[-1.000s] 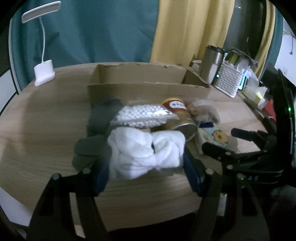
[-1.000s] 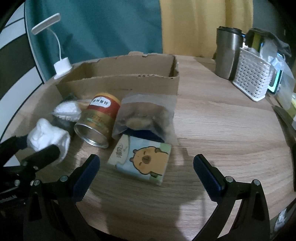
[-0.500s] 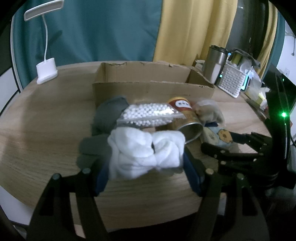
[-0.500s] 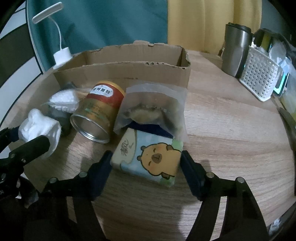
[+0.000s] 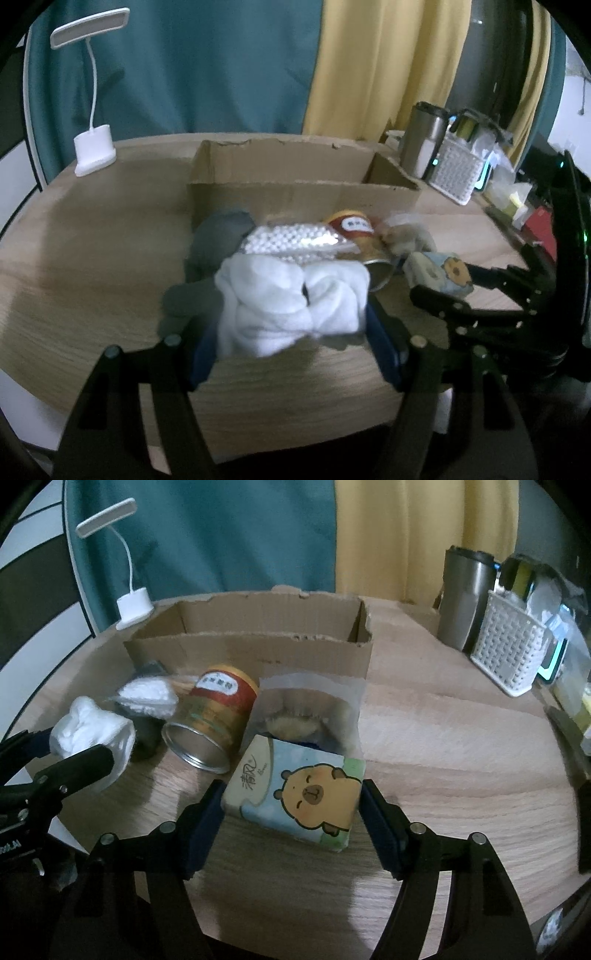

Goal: Organize objects
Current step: 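Carry the white cloth with the left tool while the right tool carries the tissue pack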

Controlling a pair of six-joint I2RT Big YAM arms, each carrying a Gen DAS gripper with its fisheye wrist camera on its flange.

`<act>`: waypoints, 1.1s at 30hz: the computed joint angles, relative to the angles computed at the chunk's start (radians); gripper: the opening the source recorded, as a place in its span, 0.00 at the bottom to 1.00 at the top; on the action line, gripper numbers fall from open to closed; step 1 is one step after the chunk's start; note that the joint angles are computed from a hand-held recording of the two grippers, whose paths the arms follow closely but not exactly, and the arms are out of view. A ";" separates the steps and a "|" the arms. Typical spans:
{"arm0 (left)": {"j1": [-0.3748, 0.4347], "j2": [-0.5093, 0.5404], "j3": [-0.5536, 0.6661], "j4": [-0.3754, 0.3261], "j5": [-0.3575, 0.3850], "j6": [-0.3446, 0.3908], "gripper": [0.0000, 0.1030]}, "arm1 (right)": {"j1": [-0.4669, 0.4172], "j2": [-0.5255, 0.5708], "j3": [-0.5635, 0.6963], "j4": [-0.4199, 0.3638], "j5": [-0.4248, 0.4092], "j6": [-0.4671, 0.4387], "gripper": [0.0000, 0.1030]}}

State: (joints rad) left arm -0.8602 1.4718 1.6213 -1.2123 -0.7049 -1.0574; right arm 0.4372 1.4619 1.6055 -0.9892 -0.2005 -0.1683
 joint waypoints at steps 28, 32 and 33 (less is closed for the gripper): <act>-0.004 0.007 0.100 -0.027 -0.066 0.068 0.69 | -0.020 -0.040 0.057 0.005 -0.008 0.010 0.72; 0.004 0.006 0.106 -0.023 -0.061 0.082 0.69 | -0.018 -0.026 0.082 -0.004 -0.012 0.013 0.72; 0.008 0.007 0.110 -0.021 -0.059 0.088 0.69 | -0.018 -0.023 0.088 -0.005 -0.013 0.013 0.72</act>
